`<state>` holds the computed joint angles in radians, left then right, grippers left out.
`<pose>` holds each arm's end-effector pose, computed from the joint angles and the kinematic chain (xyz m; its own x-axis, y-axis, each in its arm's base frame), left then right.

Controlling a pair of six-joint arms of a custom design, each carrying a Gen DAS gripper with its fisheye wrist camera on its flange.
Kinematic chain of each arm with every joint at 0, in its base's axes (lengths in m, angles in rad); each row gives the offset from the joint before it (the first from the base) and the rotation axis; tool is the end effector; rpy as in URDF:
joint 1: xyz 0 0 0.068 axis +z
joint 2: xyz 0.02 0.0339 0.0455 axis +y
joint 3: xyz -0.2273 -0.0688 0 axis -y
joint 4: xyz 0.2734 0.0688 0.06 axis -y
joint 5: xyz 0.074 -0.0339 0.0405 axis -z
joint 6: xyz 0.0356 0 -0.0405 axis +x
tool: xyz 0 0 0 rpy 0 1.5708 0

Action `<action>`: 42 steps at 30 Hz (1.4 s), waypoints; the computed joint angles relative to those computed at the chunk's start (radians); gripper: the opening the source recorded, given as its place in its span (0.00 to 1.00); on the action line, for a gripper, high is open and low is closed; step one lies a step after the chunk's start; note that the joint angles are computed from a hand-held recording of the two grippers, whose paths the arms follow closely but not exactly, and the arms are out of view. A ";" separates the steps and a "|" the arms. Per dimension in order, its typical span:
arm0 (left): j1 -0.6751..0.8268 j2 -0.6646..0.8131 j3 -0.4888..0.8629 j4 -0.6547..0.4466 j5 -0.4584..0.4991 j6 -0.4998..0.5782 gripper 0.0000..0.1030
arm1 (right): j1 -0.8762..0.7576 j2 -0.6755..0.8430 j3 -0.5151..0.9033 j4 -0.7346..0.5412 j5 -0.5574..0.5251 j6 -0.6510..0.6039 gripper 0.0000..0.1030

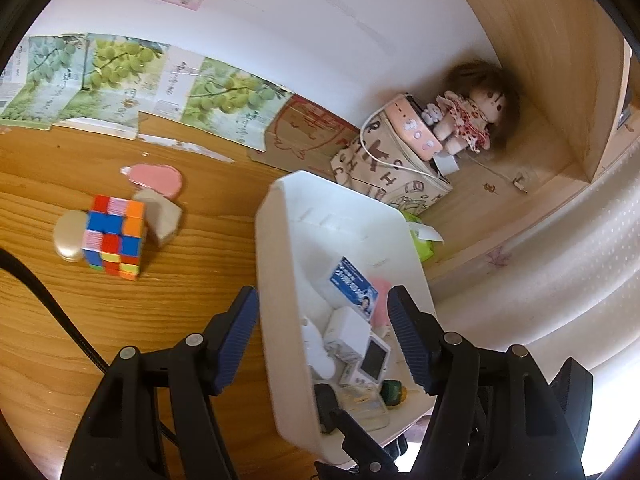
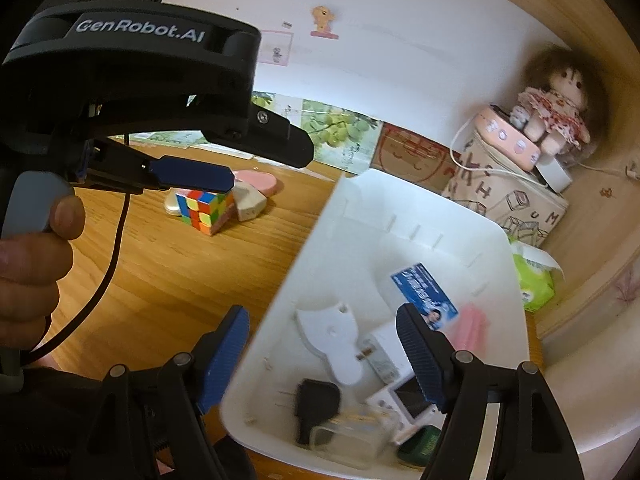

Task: Organize rigid objects
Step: 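Withdraw both tools from the tray toward the Rubik's cube and compact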

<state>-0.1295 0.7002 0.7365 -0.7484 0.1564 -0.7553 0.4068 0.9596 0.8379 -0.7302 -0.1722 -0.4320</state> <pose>0.1975 -0.0313 0.2585 -0.6394 -0.5996 -0.4814 -0.2662 0.7599 -0.5930 0.2181 0.1006 0.2439 -0.4210 -0.6305 -0.6520 -0.7375 0.6565 -0.1586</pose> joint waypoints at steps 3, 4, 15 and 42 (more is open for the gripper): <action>0.059 -0.038 -0.010 -0.041 0.036 0.035 0.68 | 0.050 -0.010 -0.009 0.008 0.030 0.038 0.78; 0.074 -0.047 -0.012 -0.052 0.046 0.045 0.68 | 0.067 -0.010 -0.010 0.009 0.038 0.050 0.78; 0.273 -0.129 -0.019 -0.212 0.133 0.218 0.68 | 0.248 0.015 -0.008 0.033 0.124 0.180 0.78; 0.766 -0.064 -0.046 -0.398 0.151 0.715 0.68 | 0.459 0.294 0.110 0.086 0.157 0.465 0.78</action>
<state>0.6369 0.6365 0.6909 -1.1464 0.3073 -0.0404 0.8662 1.2536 0.9482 -0.6444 -0.0154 0.0332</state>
